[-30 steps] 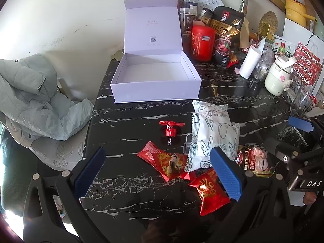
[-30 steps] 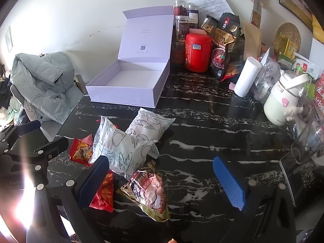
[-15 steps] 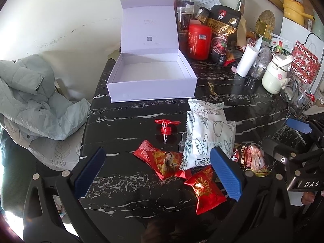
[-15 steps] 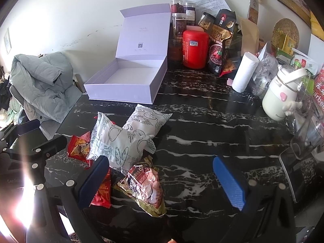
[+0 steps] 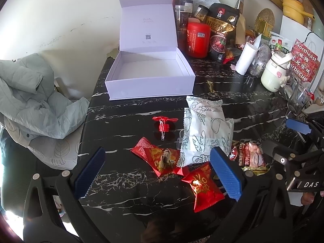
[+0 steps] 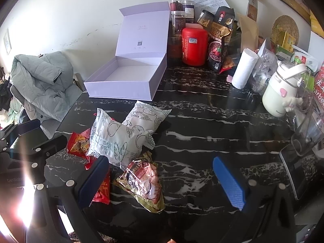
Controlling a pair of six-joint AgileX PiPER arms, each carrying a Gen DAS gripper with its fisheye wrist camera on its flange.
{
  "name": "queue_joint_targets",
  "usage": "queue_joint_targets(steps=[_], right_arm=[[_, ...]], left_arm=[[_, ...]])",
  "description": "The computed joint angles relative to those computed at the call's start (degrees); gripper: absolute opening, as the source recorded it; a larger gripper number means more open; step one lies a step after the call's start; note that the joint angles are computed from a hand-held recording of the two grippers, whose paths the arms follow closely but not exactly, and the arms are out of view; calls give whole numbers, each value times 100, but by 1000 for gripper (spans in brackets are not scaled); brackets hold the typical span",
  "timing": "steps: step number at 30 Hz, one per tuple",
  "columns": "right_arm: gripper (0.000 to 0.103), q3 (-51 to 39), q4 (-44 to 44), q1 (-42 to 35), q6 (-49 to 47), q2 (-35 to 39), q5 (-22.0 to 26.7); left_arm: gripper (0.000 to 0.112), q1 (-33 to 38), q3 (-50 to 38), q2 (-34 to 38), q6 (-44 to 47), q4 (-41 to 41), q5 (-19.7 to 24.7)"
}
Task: Organize objects
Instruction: 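Move both tools toward the snacks on the table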
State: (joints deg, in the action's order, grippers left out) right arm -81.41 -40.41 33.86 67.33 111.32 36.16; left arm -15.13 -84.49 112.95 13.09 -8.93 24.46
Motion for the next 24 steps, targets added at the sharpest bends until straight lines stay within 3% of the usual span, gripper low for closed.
queue_joint_targets(steps=[24], right_arm=[[103, 593, 447, -7, -196, -124, -331]], left_arm=[[103, -95, 480, -80, -113, -60, 58]])
